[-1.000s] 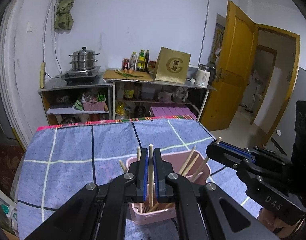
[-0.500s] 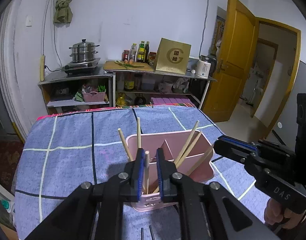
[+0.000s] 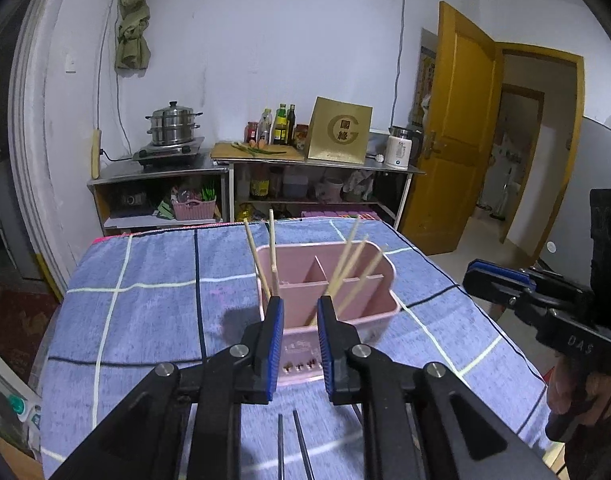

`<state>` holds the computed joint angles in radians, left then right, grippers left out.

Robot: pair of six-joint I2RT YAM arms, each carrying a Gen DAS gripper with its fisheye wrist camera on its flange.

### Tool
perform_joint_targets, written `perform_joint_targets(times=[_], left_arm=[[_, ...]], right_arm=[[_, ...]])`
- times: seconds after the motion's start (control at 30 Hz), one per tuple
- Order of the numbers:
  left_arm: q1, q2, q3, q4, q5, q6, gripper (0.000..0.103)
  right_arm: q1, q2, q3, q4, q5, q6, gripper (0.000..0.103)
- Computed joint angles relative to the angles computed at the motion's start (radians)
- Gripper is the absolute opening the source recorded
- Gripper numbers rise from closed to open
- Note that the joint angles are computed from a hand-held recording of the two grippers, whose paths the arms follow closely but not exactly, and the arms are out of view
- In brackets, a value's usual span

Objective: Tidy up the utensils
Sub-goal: 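Lower the chopsticks into the basket and open both tools, then move both open tools back over the remaining chopsticks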

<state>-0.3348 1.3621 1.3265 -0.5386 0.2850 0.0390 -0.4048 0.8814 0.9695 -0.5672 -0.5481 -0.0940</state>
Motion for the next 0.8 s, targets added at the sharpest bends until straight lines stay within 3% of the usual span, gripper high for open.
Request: perform_joint_targets(times=[0.4,0.8], left_arm=[[0.023,-0.264,-0.29,-0.004,0.042,0.006,0.016],[0.016,-0.337,-0.448,-0.021,0.032,0.017,0.016]], right_arm=[[-0.258,-0.177,-0.132,-0.201,-0.213,-0.162,0.019],[-0.404,-0.203,-0.222,-0.316,-0.278,-0.304,0.019]])
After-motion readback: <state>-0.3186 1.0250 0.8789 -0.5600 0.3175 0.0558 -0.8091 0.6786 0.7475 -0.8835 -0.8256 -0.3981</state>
